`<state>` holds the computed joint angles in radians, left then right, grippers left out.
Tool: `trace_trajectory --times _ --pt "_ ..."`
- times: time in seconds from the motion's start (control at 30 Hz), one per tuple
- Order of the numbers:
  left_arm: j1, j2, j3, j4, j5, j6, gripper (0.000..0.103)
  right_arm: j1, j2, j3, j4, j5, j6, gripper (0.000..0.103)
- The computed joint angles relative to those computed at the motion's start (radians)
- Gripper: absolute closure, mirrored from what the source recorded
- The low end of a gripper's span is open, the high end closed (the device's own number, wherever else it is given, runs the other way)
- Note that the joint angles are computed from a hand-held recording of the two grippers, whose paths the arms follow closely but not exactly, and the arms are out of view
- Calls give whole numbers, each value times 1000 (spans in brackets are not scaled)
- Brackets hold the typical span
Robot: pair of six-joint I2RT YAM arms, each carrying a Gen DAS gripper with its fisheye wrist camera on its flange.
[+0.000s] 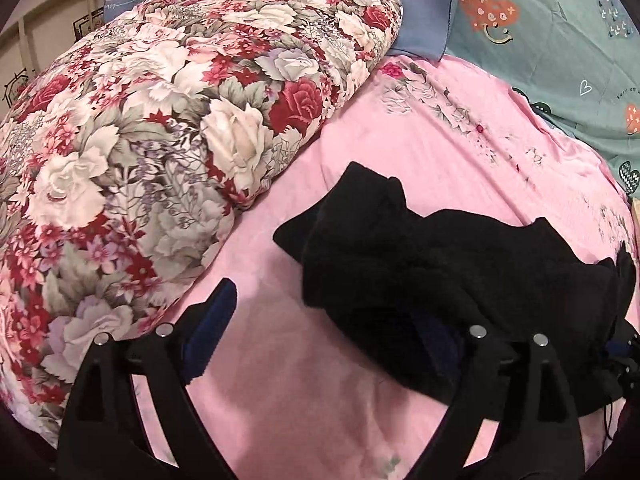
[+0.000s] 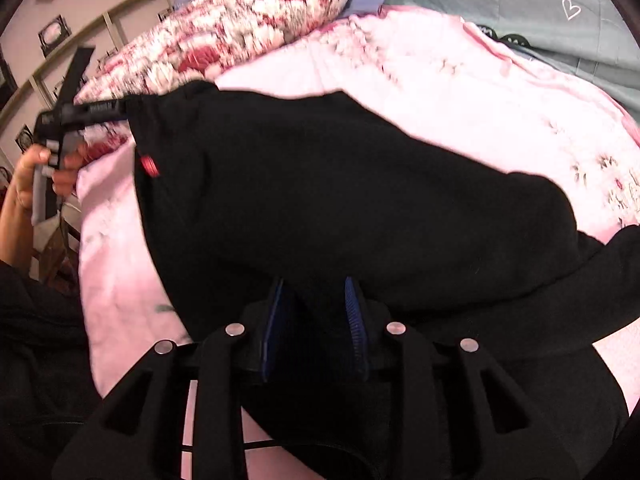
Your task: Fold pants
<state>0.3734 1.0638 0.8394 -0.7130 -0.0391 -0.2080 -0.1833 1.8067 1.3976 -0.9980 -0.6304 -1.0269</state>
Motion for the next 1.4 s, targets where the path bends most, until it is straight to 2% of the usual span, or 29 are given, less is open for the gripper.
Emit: trace_trajectory --times 0.07,0.17,0.3,0.47,0.6,0.7,0.77,0.9,0.93,0.97,1.03,1.07,1.13,1.2,1.23,1.3,1.33,1.4 --pt "21 -12 21 -51 7 13 10 -32 16 47 -30 -53 30 70" --pt "58 3 65 -135 21 37 10 -87 38 103 -26 -108 114 60" --pt "70 -26 99 -210 20 57 10 -130 22 109 36 -115 188 59" --pt "8 -87 150 -262 -66 79 7 -144 74 181 82 -91 297 59" --pt "45 -60 160 -282 -131 67 4 -157 102 215 74 -104 296 59" --pt "92 -39 158 -230 -48 45 4 -145 112 226 91 -108 315 59" --pt "76 -6 171 -143 17 51 4 -148 132 256 69 -116 317 59" --pt "15 216 259 -15 4 46 4 -138 119 252 80 -123 339 59" --pt "3 311 309 -18 -3 33 7 -137 113 247 82 -128 340 59" --pt "-2 376 345 -34 2 21 18 -138 105 239 84 -132 340 59" --pt "-1 479 401 -69 75 21 39 -143 95 226 86 -131 333 59" --pt "2 515 417 -91 120 26 41 -143 86 212 98 -121 334 59" --pt "-10 535 413 -108 111 19 40 -141 79 197 117 -97 335 59" --pt "-12 517 385 -107 100 18 36 -138 93 206 113 -94 335 58" --pt "0 508 377 -121 115 17 29 -135 100 212 110 -95 338 58" --pt "29 486 357 -136 136 11 27 -121 118 224 108 -100 342 58" --pt "49 469 345 -133 157 11 27 -116 123 227 109 -104 342 58" --pt "73 449 335 -131 177 8 39 -99 131 229 109 -115 342 58"
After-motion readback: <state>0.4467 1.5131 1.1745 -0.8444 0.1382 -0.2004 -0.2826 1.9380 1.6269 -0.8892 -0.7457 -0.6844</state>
